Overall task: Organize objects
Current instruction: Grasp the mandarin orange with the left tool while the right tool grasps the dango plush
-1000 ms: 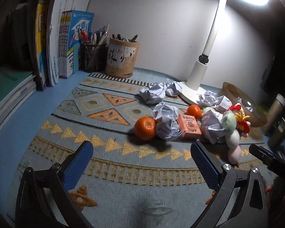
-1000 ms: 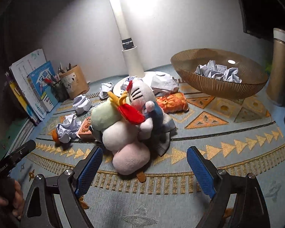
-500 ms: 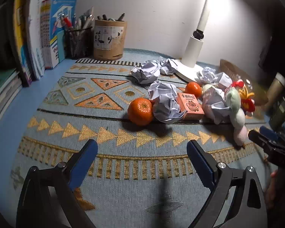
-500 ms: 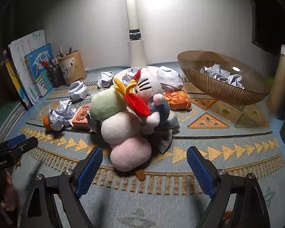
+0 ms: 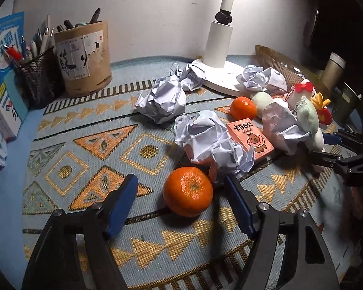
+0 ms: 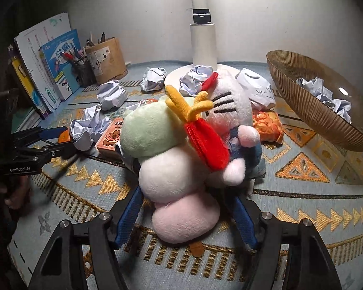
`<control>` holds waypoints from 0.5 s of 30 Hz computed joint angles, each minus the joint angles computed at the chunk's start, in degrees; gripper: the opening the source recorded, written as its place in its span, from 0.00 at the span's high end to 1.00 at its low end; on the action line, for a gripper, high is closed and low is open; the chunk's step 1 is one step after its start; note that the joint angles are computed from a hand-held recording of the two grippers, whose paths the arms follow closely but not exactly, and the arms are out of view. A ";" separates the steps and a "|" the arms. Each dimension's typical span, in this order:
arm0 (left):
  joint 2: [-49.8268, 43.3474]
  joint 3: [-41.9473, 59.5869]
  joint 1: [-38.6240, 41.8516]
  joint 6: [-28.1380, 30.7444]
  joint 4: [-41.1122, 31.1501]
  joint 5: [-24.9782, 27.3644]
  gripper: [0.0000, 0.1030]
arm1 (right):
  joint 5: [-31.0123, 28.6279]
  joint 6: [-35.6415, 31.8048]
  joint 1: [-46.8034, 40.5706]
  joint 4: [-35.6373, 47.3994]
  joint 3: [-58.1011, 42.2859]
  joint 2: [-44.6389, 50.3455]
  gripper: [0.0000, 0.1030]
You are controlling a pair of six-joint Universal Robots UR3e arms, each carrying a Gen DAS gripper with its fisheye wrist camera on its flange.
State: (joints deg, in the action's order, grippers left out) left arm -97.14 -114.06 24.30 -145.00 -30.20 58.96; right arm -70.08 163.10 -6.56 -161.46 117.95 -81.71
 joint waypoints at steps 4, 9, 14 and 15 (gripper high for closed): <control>0.08 -0.42 -2.51 0.78 0.59 3.26 0.65 | 2.96 1.37 -1.02 5.46 0.39 -3.39 0.48; 9.55 -7.41 1.53 -1.79 -3.32 -0.25 0.65 | 11.55 4.04 -5.80 23.52 1.43 -12.42 0.49; 22.03 -18.08 5.71 -5.91 -5.03 -5.30 0.65 | 10.67 8.89 -3.61 25.79 3.04 -12.95 0.47; 22.88 -19.86 5.63 -7.19 -3.41 -5.80 0.65 | 10.77 8.68 -2.97 25.48 3.28 -12.81 0.46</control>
State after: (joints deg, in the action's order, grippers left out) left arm -74.26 -133.92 29.94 -152.18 -33.61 53.16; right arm -59.32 171.77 -9.53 -135.98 121.23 -94.52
